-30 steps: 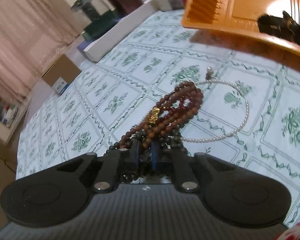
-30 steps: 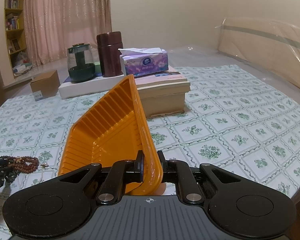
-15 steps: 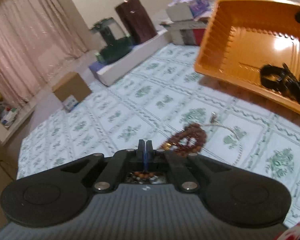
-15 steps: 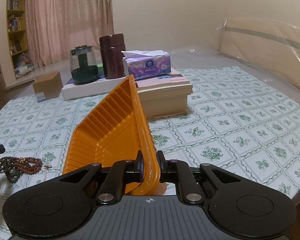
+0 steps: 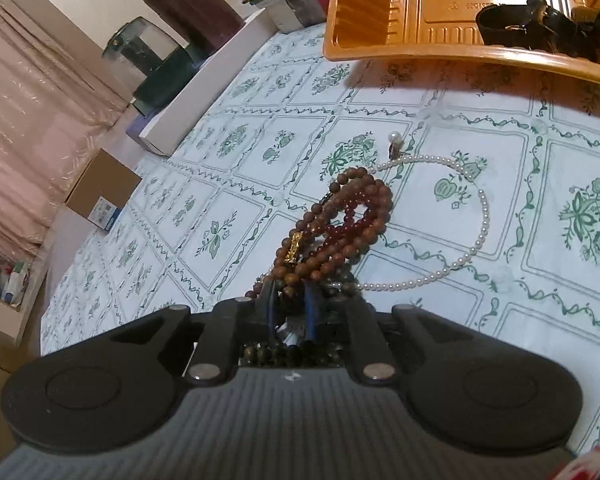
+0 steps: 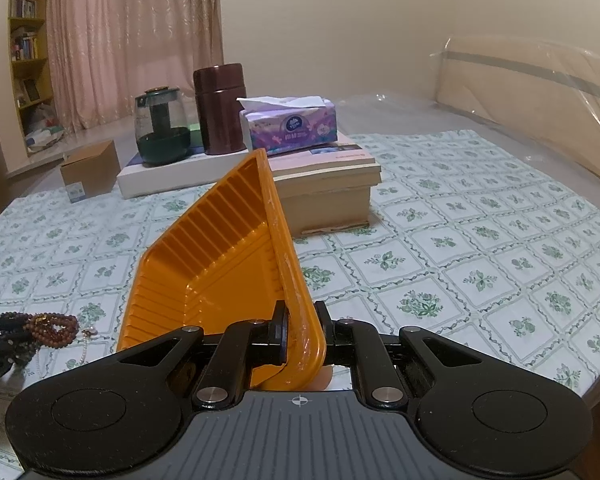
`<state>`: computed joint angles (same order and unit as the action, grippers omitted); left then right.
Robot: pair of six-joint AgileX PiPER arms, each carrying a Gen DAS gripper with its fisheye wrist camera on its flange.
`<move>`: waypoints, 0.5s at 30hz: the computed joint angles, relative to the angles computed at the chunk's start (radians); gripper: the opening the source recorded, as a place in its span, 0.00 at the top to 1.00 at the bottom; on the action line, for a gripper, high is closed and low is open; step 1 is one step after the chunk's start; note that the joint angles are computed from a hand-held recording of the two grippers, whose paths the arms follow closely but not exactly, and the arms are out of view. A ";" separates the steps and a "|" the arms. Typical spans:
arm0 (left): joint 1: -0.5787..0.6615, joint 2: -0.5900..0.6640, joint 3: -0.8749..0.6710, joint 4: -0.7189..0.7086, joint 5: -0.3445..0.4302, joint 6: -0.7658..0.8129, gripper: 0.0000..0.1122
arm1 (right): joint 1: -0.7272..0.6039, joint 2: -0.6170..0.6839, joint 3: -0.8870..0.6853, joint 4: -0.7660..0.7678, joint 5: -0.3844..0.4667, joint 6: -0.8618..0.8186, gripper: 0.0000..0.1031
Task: Organize jewelry
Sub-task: 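Lift the bead strand over the tilted tray and open the left gripper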
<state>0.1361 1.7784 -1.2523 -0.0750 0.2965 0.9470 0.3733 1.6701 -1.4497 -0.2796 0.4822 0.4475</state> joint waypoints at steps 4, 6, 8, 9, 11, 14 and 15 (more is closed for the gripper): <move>-0.004 -0.004 -0.028 0.015 0.058 -0.024 0.94 | -0.001 0.002 -0.001 -0.001 -0.003 -0.001 0.88; -0.004 -0.030 -0.004 -0.001 0.034 -0.012 0.95 | -0.001 0.002 0.000 0.001 -0.006 -0.004 0.88; 0.001 -0.059 0.012 -0.055 0.015 0.031 0.95 | 0.000 -0.001 0.001 0.003 -0.007 -0.005 0.88; 0.005 -0.077 0.016 -0.103 0.010 0.066 0.95 | -0.001 -0.002 0.003 0.006 -0.009 -0.009 0.88; 0.017 -0.108 0.012 -0.223 0.018 0.151 0.95 | 0.001 -0.004 0.002 0.009 -0.009 -0.012 0.88; 0.039 -0.143 -0.026 -0.371 0.059 0.235 0.95 | 0.005 -0.008 0.003 0.009 -0.009 -0.014 0.88; 0.046 -0.150 -0.042 -0.408 0.076 0.251 0.95 | 0.005 -0.009 0.004 0.009 -0.010 -0.015 0.88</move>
<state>0.1819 1.6287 -1.2939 -0.4827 0.3721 1.1983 0.3780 1.6615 -1.4460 -0.2702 0.4718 0.4322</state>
